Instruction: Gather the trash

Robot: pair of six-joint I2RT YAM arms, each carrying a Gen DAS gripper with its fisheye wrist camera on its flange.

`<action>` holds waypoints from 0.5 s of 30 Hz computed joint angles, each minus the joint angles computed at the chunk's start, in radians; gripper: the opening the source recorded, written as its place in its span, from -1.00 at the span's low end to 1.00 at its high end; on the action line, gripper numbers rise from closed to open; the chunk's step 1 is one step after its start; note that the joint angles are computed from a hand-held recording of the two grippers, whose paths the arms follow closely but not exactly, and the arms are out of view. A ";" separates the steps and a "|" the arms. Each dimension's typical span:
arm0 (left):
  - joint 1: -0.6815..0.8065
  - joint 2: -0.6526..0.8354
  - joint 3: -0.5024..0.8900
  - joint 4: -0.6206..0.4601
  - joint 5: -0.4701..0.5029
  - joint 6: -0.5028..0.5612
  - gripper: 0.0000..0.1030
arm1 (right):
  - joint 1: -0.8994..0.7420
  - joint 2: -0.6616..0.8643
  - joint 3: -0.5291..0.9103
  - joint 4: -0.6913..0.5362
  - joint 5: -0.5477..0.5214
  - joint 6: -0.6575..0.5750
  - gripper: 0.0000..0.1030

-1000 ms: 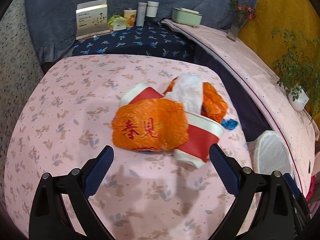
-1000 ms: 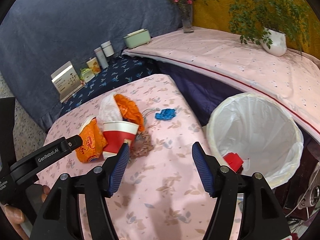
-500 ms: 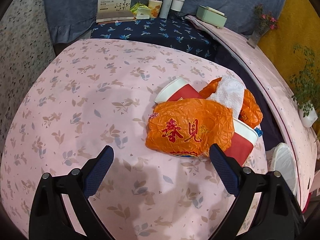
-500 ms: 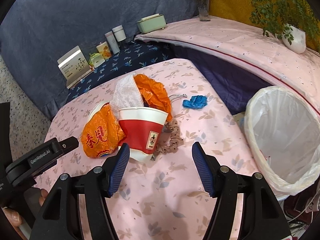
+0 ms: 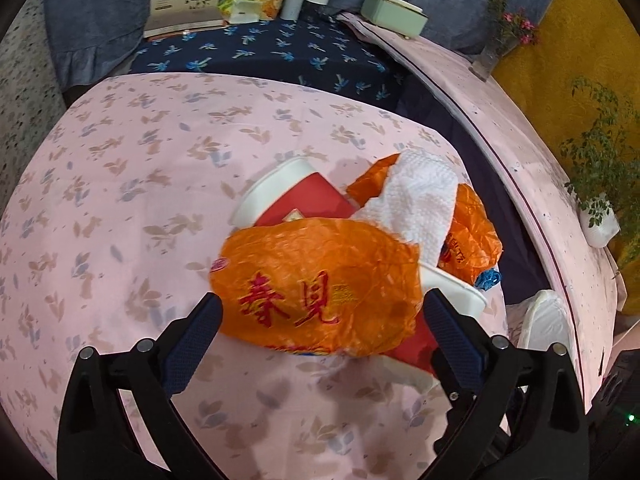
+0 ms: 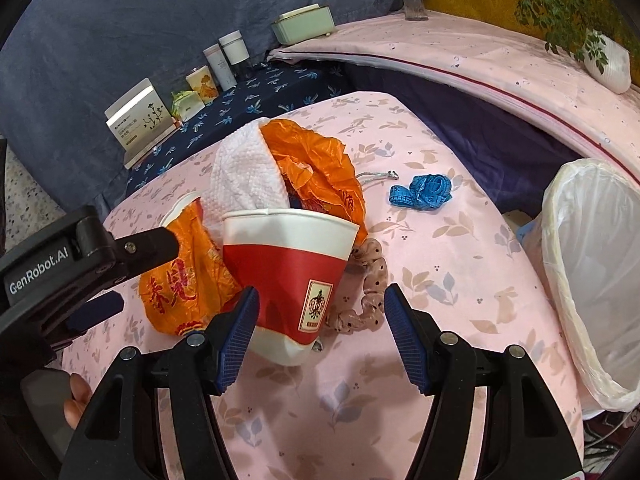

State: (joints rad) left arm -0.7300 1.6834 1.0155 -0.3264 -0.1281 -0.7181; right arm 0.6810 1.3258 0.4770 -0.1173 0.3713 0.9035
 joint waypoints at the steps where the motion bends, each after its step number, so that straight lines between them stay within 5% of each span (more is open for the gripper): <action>1: 0.000 0.022 0.019 -0.006 0.002 0.008 0.86 | -0.011 0.010 0.000 0.014 -0.012 -0.002 0.22; 7: 0.030 0.100 0.066 -0.021 0.040 0.024 0.81 | -0.056 0.076 0.007 0.092 -0.072 -0.024 0.22; 12: 0.067 0.090 0.036 0.004 0.114 0.047 0.05 | -0.071 0.115 -0.002 0.158 -0.120 -0.031 0.18; 15: 0.073 0.077 0.021 0.004 0.130 0.048 -0.39 | -0.062 0.117 -0.010 0.189 -0.139 -0.039 -0.14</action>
